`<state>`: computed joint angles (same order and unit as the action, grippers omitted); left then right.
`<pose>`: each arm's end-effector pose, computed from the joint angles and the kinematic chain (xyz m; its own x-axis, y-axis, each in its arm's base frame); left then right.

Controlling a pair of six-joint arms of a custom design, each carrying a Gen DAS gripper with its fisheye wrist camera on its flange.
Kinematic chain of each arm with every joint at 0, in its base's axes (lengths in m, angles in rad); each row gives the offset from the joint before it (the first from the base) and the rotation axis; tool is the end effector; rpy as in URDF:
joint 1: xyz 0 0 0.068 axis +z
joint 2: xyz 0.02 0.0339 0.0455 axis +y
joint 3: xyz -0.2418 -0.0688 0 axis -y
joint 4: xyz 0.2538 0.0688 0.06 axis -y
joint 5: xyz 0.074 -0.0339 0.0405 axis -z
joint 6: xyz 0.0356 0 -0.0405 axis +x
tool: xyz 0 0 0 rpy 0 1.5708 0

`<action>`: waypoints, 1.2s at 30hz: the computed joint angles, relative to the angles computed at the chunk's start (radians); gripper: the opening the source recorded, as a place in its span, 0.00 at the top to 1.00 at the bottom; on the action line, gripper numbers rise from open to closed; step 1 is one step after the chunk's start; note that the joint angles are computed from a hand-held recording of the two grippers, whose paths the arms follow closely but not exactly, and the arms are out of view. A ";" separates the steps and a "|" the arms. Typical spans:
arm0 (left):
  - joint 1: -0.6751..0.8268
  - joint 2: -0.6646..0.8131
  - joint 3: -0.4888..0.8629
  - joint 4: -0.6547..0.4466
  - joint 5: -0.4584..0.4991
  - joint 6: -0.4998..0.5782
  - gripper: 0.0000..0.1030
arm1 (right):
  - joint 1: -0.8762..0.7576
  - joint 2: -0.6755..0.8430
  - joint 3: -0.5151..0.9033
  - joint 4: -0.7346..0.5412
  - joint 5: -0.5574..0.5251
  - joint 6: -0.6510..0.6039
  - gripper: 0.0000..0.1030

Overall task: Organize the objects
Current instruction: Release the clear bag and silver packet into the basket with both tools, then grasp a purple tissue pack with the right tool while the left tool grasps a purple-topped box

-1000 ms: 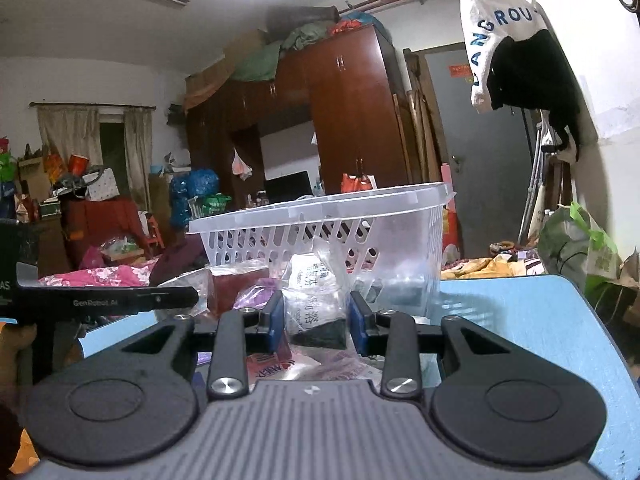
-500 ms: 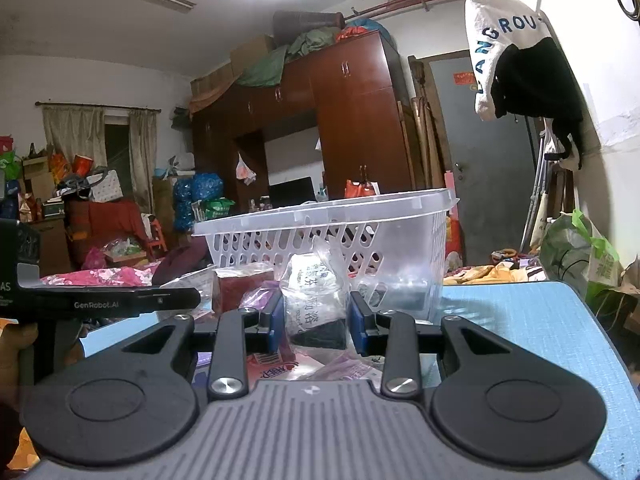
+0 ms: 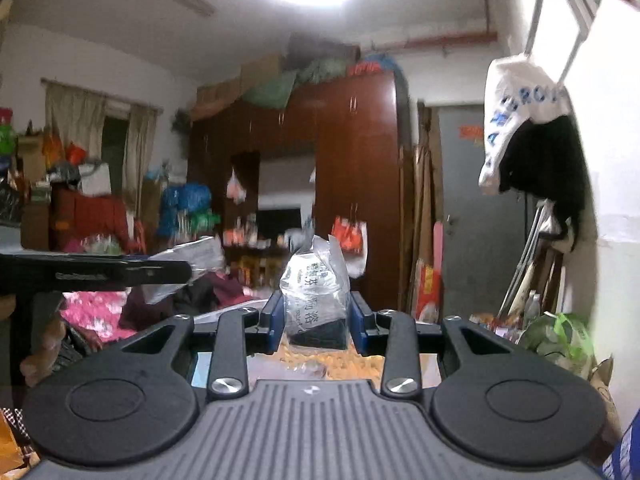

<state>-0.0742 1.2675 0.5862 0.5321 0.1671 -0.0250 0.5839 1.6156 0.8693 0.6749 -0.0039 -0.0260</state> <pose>0.2894 -0.0274 0.2148 -0.1541 -0.0133 -0.9880 0.2333 0.9711 -0.0494 0.3063 0.2026 0.2190 -0.0451 -0.0610 -0.9971 -0.5559 0.8309 -0.0257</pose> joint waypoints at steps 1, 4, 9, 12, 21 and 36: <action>-0.006 0.065 0.078 -0.051 -0.020 -0.009 0.54 | -0.010 0.032 0.086 -0.085 -0.008 -0.003 0.64; -0.007 0.249 0.269 -0.198 -0.028 -0.028 0.46 | -0.022 0.157 0.285 -0.257 -0.016 -0.010 0.62; -0.019 0.255 0.202 -0.153 -0.057 -0.008 0.37 | -0.014 0.223 0.284 -0.277 0.036 -0.021 0.23; 0.010 0.100 -0.007 -0.017 0.039 -0.012 0.21 | -0.033 0.120 0.077 -0.136 -0.031 0.044 0.01; -0.136 0.190 -0.509 0.588 -0.118 -0.050 0.33 | 0.059 0.086 -0.310 0.088 0.135 0.233 0.00; -0.335 0.570 -0.477 0.900 -0.349 -0.048 0.46 | 0.125 0.209 -0.294 0.190 0.208 0.262 0.41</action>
<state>-0.4096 1.8371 0.1095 1.4321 -0.1816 -0.0729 0.7092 1.8249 0.5753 0.8654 0.2045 0.2355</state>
